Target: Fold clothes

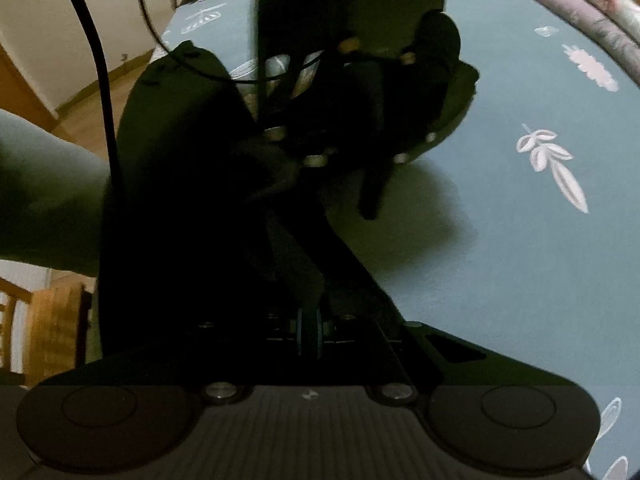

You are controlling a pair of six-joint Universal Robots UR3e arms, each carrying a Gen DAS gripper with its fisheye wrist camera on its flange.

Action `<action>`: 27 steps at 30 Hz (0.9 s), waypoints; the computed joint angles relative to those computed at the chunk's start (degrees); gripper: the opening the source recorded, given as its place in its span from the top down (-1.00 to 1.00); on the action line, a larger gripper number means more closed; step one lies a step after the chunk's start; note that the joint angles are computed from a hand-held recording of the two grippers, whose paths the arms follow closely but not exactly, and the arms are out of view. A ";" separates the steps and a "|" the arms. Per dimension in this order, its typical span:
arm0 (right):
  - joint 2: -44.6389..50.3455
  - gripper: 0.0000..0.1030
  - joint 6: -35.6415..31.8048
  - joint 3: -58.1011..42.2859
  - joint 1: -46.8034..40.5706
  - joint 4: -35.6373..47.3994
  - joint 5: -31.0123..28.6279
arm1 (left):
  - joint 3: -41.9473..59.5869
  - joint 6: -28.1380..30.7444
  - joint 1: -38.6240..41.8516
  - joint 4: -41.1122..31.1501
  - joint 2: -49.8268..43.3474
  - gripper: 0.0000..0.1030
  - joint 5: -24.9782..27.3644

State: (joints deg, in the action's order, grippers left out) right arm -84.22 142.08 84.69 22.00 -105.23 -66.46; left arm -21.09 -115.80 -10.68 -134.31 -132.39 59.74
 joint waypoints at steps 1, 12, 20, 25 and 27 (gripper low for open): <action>-0.24 0.86 0.56 0.44 0.39 -1.01 -0.53 | 1.70 -3.12 1.27 -2.16 -1.46 0.35 -3.62; -7.20 0.87 4.30 9.30 2.12 -7.12 -3.25 | -29.40 -27.70 0.93 13.10 -0.64 0.15 -23.57; -19.89 0.59 16.01 18.10 3.74 -10.83 -6.94 | -49.19 -47.20 -0.50 41.61 6.36 0.08 -30.58; -26.60 0.53 23.84 20.74 4.92 -5.99 -10.91 | -67.21 -73.24 2.49 83.95 13.33 0.05 -33.54; -29.45 0.53 25.99 22.58 4.98 -4.52 -11.79 | -68.81 -78.48 3.10 90.73 13.73 0.06 -32.17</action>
